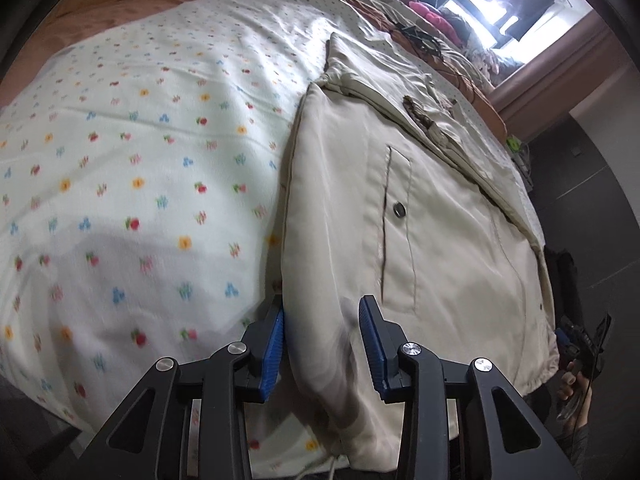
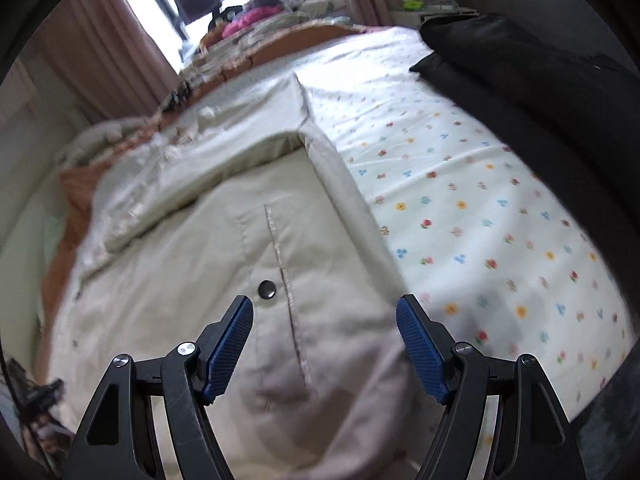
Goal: Fold large clothes
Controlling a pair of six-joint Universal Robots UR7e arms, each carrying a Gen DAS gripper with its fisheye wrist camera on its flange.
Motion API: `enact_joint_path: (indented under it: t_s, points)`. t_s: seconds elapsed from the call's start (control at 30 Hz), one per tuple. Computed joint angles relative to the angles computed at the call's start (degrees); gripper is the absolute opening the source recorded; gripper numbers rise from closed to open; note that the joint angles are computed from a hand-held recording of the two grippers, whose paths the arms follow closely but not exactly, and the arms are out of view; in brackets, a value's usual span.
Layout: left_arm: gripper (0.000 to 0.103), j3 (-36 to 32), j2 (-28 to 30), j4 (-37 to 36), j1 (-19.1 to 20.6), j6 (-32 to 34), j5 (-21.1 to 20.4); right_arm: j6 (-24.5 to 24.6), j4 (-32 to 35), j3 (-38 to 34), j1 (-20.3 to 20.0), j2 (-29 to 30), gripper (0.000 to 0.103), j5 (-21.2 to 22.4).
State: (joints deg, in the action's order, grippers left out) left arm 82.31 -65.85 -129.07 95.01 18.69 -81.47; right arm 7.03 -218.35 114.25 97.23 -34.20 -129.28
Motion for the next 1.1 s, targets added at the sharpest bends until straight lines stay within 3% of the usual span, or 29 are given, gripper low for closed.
enact_joint_path:
  t_s: [0.13,0.3,0.43,0.53,0.8,0.97,1.07,1.1]
  points:
    - [0.038,0.75,-0.7,1.13,0.52,0.42,-2.03,1.67,-6.14,4.39,-0.16,-0.67,0.074,0.89]
    - [0.038,1.29,-0.95,1.02,1.06,0.8,-3.74,5.57,-9.19,9.36,-3.89,-0.58,0.074,8.6]
    - [0.038,0.43,-0.22,1.45,1.25,0.4,-4.82,6.76,-17.15,12.33,-6.79,1.48,0.074,18.99]
    - [0.038,-0.41,0.85,1.11,1.4,0.13,-5.72,8.05,-18.5,12.89,-8.9,2.63,0.064,27.62]
    - [0.038,-3.27,3.62,1.96,1.28,-1.97,-7.85,9.55,-14.76,9.3,-9.99,3.45,0.063,31.39]
    - [0.037,-3.13,3.69,1.94,1.57,-3.39,-9.33,12.69,-14.05,7.79,-10.73,3.61,0.043,30.89]
    - [0.036,-1.37,2.58,1.77,1.87,-2.67,-10.39,12.82,-15.36,8.29,-11.14,4.11,0.043,32.2]
    - [0.03,-0.54,2.09,1.31,1.87,-2.16,-10.25,12.44,-15.6,8.72,-11.16,4.32,0.043,32.73]
